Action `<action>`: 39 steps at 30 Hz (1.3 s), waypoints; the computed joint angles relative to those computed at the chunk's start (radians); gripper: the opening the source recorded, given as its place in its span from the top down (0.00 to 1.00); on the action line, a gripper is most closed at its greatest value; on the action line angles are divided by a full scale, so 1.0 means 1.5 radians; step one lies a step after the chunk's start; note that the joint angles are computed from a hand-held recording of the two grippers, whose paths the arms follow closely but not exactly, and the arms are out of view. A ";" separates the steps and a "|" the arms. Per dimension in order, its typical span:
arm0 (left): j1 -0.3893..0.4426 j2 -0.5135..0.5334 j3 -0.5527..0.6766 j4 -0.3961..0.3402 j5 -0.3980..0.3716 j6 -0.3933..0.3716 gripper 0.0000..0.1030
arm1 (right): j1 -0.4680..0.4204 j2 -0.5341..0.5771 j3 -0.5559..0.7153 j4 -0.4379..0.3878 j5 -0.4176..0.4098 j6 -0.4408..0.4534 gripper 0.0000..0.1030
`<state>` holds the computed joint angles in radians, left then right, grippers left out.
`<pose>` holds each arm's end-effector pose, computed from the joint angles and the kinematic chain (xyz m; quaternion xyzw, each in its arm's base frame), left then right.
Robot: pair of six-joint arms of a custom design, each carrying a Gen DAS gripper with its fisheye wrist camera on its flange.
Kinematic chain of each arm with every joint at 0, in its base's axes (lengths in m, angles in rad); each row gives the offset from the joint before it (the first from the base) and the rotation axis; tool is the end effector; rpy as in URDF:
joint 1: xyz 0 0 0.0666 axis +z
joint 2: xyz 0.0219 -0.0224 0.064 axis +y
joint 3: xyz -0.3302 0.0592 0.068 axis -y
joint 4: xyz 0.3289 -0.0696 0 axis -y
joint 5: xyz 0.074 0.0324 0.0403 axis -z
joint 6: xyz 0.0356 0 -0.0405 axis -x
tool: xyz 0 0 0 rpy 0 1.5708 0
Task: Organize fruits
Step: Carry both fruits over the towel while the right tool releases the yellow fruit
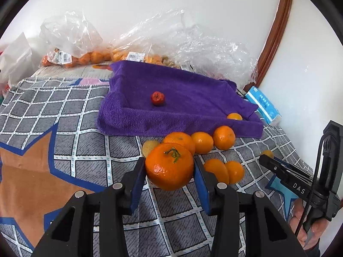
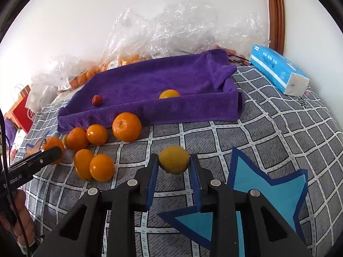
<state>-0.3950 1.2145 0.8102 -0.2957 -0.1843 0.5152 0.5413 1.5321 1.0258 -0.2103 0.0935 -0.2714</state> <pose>0.3310 -0.1314 0.2640 -0.0930 0.8989 -0.1097 0.4139 0.3851 0.2272 0.2316 -0.1031 0.9035 0.1245 0.3969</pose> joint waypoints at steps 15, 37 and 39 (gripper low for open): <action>-0.005 -0.026 -0.022 0.039 -0.030 0.003 0.60 | -0.002 -0.030 -0.045 0.065 -0.008 -0.011 0.71; 0.013 -0.072 -0.061 0.088 -0.011 0.047 0.60 | 0.012 -0.054 -0.055 0.052 0.020 -0.045 0.71; 0.013 -0.078 -0.066 0.094 -0.012 0.048 0.60 | 0.019 -0.061 -0.054 0.047 0.031 -0.045 0.71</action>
